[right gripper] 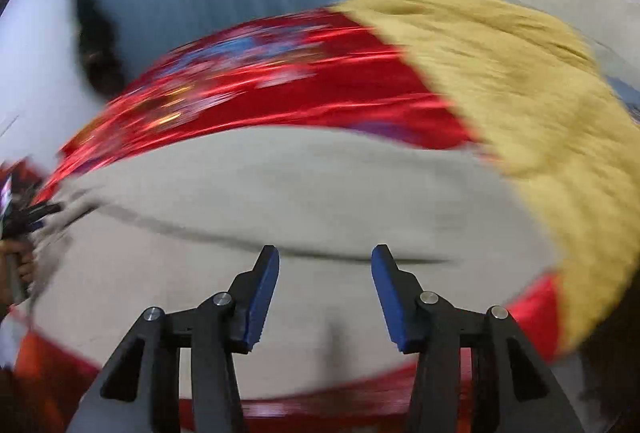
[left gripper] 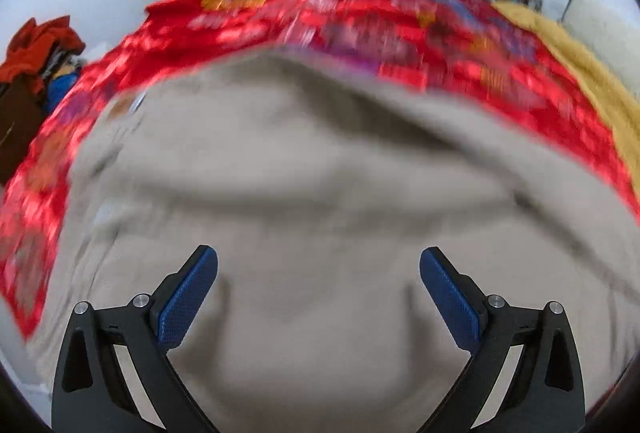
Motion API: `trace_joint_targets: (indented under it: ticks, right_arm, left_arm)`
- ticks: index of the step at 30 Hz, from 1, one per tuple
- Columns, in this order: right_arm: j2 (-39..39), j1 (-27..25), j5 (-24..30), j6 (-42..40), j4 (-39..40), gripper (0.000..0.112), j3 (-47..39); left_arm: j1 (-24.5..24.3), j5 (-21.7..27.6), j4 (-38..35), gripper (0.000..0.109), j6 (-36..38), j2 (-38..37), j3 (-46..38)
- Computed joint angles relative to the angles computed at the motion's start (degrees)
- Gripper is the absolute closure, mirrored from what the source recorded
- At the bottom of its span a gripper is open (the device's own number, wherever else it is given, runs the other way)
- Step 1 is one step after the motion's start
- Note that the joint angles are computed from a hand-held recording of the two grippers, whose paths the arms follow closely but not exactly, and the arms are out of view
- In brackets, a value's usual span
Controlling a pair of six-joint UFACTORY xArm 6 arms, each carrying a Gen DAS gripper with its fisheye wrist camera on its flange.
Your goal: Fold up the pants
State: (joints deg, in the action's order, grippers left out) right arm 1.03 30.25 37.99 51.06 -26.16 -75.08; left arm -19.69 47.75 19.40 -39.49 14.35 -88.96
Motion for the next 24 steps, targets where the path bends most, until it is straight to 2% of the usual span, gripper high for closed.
trace_joint_targets:
  ticks: [2, 4, 6, 8, 11, 15, 24]
  right_arm:
    - [5.1, 2.3, -1.7, -2.9, 3.9, 0.064, -3.6]
    - [8.2, 3.1, -2.2, -4.0, 7.6, 0.064, -4.9]
    - [10.7, 3.8, 1.0, -3.7, 10.0, 0.064, -5.8]
    - [9.7, 4.2, -1.5, 0.6, 6.4, 0.064, -3.1]
    - [10.2, 4.6, -1.6, 3.1, 3.9, 0.063, -3.2]
    - [10.0, 5.0, -1.9, 6.5, 1.6, 0.063, -2.5]
    - [10.6, 5.8, 0.5, 7.7, -1.1, 0.058, -3.9]
  left_arm:
    - [-0.2, 2.3, 2.0, 0.008, -2.0, -4.9, 7.9]
    - [-0.5, -1.1, 7.0, 0.009, -4.4, -10.3, 16.2]
    - [-0.8, -1.6, 7.5, 0.009, -4.6, -13.5, 19.5]
    - [-0.7, -0.7, 6.7, 0.009, -4.6, -14.3, 19.8]
    - [-0.7, 0.4, 5.9, 0.006, -5.1, -14.5, 19.9]
    - [-0.5, -0.5, 6.2, 0.006, -5.3, -14.6, 20.6]
    - [-0.9, -0.8, 7.0, 0.006, -6.1, -15.9, 22.2]
